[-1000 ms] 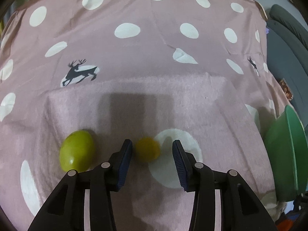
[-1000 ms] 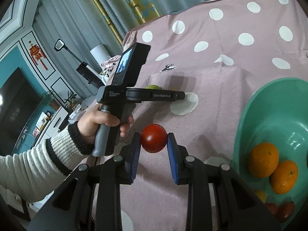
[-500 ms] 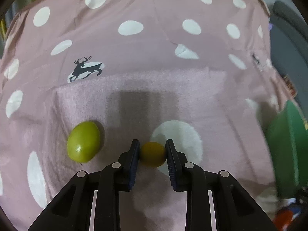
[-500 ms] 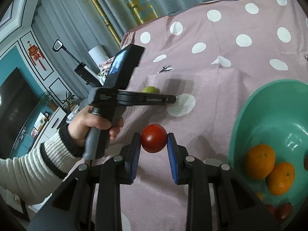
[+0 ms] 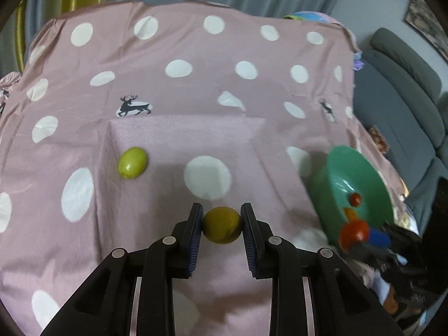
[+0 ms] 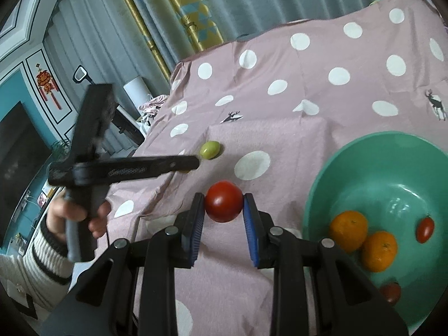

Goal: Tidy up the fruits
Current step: 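Carry both fruits over the green bowl and open both tools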

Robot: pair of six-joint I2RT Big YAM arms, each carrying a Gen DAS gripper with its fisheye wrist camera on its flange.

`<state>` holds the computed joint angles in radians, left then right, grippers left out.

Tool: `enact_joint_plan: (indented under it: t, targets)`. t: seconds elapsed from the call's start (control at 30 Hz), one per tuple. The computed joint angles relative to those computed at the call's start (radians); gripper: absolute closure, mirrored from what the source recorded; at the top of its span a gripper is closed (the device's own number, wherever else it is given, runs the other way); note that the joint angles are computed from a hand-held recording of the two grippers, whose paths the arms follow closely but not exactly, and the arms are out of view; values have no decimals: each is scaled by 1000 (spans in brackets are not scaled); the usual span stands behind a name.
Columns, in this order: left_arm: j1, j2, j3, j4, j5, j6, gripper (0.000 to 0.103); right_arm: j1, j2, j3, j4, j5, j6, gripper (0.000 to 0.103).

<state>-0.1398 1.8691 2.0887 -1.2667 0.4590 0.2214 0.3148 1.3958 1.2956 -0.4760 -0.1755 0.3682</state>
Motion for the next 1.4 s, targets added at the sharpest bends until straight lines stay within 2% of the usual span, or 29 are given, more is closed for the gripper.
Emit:
enact_joint_plan:
  t: [0.07, 0.27, 0.6, 1.03, 1.4]
  targets:
    - [-4, -44, -56, 28, -7, 9, 75, 1, -19, -10, 0, 14, 3, 74]
    - [-11, -121, -136, 38, 32, 16, 75, 4, -74, -46, 1, 58, 6, 74]
    - [-67, -176, -175, 46, 29, 46, 75, -12, -150, -115, 17, 99, 36, 74]
    - [-173, -148, -134, 26, 17, 81, 75, -69, -214, -198, 38, 113, 80, 74]
    - [-253, -87, -65, -25, 1, 114, 75, -115, -227, -236, 53, 103, 109, 74]
